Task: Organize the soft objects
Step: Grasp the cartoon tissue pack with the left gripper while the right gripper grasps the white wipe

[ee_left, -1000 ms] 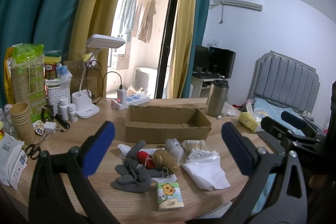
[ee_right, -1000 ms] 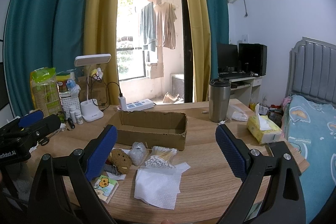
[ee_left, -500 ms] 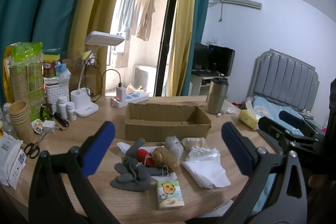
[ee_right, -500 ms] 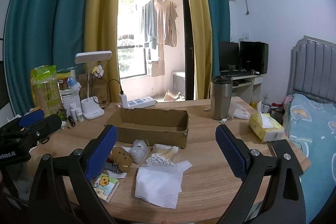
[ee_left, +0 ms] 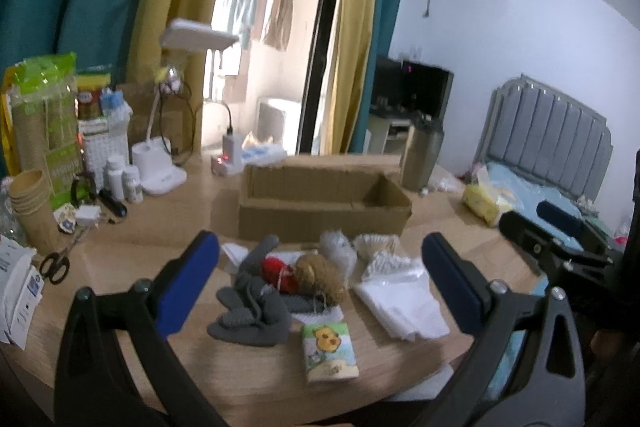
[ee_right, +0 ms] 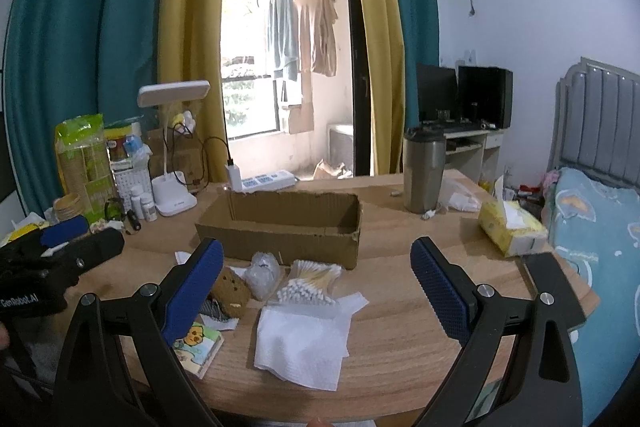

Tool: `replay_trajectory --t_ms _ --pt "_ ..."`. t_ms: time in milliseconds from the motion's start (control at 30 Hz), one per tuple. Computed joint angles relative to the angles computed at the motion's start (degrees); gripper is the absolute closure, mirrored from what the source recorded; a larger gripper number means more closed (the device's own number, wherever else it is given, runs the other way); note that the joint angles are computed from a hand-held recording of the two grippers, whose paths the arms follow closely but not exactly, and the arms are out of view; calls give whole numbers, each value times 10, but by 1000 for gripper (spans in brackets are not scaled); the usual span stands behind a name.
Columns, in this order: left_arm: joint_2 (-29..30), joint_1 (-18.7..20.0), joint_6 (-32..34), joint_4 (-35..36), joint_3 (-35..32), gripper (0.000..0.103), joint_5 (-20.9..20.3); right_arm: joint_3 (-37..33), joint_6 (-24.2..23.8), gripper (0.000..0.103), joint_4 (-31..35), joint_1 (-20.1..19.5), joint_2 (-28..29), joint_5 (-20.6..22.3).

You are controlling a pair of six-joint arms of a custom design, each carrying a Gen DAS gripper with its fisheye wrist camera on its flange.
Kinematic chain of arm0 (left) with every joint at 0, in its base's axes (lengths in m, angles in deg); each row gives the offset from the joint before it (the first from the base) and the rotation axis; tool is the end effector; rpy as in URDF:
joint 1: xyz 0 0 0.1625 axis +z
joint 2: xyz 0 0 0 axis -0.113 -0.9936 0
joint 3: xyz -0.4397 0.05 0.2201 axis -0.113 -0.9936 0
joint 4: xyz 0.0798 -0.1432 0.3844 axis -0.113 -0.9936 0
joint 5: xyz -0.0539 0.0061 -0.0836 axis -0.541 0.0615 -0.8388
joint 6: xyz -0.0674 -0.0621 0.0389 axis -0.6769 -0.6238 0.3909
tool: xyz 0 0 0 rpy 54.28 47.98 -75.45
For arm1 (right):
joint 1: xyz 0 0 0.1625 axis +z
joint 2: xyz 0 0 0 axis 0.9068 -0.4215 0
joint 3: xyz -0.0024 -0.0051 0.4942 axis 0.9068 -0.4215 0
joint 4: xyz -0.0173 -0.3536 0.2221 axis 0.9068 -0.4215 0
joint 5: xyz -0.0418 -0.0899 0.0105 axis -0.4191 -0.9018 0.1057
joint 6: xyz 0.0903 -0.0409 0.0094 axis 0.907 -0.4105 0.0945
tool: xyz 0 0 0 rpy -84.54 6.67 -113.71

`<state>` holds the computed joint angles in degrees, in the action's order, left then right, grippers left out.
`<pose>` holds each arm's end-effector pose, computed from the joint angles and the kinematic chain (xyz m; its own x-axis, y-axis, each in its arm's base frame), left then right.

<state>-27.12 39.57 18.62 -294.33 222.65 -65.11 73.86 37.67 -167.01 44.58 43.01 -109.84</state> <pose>-0.1933 -0.3972 0.2062 -0.8122 -0.1429 -0.5656 0.4801 0.3870 -0.7872 0.2794 -0.4596 0.1563 -0.6380 -0.4347 0.6356 -0.7692 0.3203 -0.5530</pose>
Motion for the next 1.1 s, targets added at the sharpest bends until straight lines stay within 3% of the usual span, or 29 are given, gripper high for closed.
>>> replay_trajectory --t_ms 300,400,833,1100 --pt "-23 69 -99 229 -26 1 -64 -26 7 6 46 -20 25 -24" --pt "-21 86 -116 269 -32 1 -89 -36 12 6 66 -28 34 -34" --pt "-4 127 -142 340 -47 2 -135 -69 35 6 136 -58 64 -58" --pt "3 141 -141 376 -59 27 -154 -75 38 6 155 -69 68 -53"
